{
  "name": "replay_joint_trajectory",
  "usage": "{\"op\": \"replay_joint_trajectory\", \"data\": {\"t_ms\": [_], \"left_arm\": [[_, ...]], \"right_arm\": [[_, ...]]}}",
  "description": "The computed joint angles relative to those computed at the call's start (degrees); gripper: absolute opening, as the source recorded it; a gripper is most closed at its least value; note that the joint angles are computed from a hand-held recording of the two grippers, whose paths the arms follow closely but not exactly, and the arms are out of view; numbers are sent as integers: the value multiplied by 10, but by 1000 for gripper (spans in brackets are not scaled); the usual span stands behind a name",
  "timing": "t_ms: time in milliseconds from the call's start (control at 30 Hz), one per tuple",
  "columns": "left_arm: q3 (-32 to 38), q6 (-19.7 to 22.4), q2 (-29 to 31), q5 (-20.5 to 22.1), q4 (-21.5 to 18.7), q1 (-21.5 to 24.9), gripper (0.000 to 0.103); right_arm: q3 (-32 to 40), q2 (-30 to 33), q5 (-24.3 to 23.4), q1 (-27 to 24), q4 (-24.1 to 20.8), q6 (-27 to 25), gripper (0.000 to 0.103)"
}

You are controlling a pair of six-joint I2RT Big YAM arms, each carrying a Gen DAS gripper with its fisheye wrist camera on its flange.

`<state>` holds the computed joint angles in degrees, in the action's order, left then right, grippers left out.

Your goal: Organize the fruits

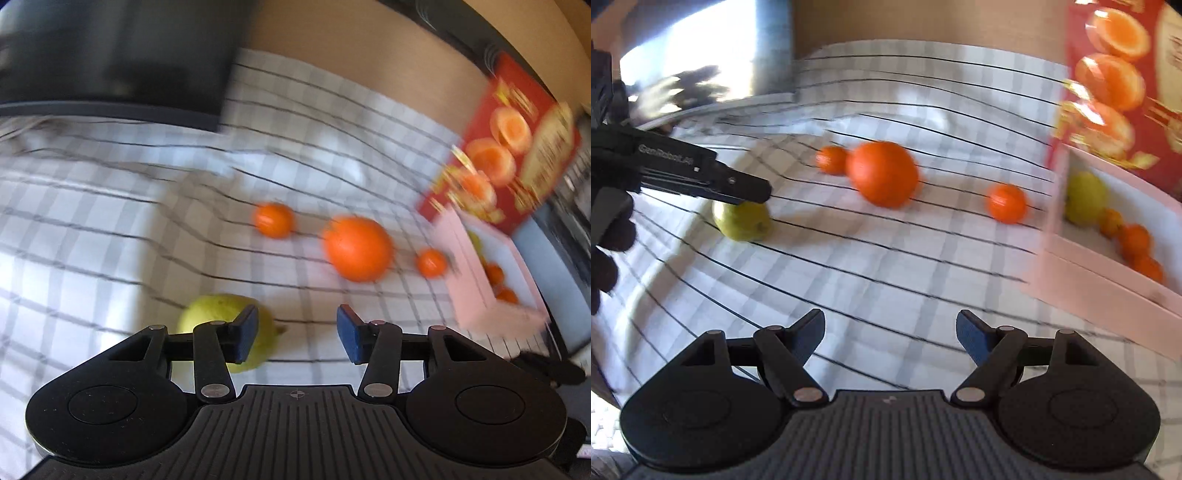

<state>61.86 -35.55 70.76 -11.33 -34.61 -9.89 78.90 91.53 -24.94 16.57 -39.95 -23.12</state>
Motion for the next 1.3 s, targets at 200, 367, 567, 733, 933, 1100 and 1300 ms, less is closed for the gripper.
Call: {"op": "replay_joint_trajectory", "data": {"t_ms": [200,367,567,733,933,1100,1300], "left_arm": [[-54,-55,-74,-71,-26,28,52],[-96,-84,-132,-99,-73,38,52],[-135,-108,-180,-104,-107,22,52],[-159,-138,-202,-102,-117,16,52],[-169,-139,-212,-88,-117,13,52],[-171,-116,-204,-67,-101,28,52],[-145,-48,-145,-17,-40,44,52]], "right_arm": [[51,29,-53,63,-18,-28,79],[76,50,-54,119,2,-88,79],[109,98,1,158,41,-88,79],[150,142,32,175,37,-130,81],[170,162,42,188,31,-179,81],[202,177,26,181,-19,-171,68],[176,144,14,153,-53,-140,68]]}}
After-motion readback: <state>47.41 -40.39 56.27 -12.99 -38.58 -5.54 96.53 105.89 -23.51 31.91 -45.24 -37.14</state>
